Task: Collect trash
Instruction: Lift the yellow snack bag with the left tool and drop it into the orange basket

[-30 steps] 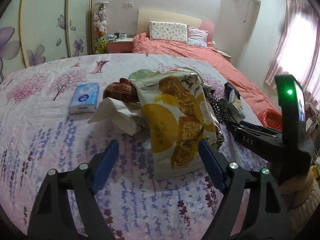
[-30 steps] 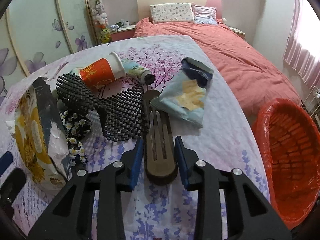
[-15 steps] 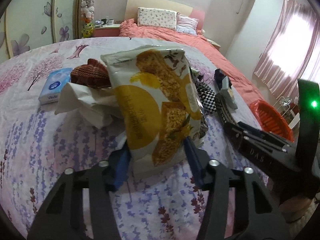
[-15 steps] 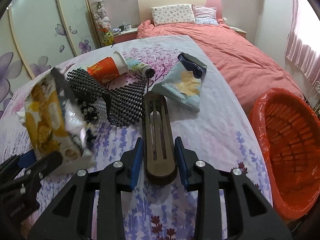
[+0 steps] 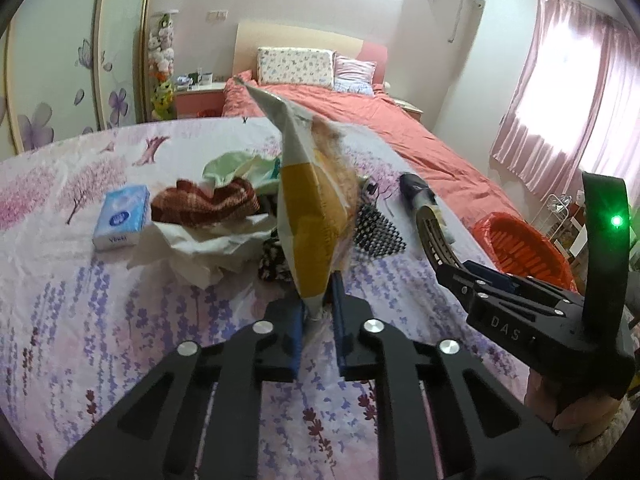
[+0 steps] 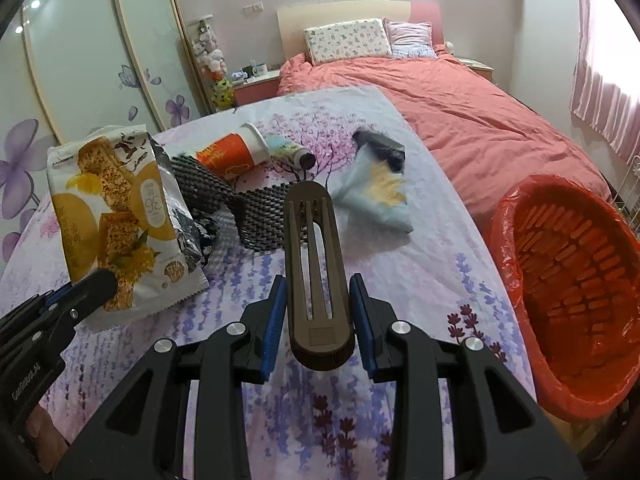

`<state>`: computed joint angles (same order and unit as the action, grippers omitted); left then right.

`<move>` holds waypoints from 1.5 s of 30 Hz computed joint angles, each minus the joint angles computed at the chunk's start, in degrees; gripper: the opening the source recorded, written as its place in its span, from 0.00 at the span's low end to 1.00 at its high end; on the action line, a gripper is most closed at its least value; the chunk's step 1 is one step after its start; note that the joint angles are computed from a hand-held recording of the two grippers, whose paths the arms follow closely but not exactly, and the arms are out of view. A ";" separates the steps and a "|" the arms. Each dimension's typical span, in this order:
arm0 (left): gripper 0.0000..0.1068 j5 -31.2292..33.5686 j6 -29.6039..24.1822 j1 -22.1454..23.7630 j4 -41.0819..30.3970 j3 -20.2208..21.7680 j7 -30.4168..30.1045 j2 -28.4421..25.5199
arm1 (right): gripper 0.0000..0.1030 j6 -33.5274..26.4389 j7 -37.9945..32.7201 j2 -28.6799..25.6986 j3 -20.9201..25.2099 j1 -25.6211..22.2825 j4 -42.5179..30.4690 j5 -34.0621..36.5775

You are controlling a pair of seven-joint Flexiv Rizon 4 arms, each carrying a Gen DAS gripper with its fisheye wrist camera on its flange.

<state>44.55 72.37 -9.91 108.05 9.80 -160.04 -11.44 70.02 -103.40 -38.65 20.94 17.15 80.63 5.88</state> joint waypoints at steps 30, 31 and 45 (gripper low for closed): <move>0.08 1.39 -4.64 2.01 -6.87 -5.89 5.91 3.86 | 0.32 8.54 -5.75 2.11 5.48 -6.58 0.97 7.09; 0.08 0.86 -4.29 1.87 -7.43 -5.87 6.72 3.32 | 0.32 8.86 -5.68 2.19 5.60 -6.93 1.12 7.17; 0.08 -16.93 3.12 -0.60 -17.33 -8.31 26.31 -10.95 | 0.32 13.39 3.48 -0.42 0.91 -9.72 -0.12 2.99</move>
<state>27.62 75.50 -10.50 90.72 1.48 -133.73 -22.38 83.41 -99.91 -39.07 21.85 7.43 80.51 8.87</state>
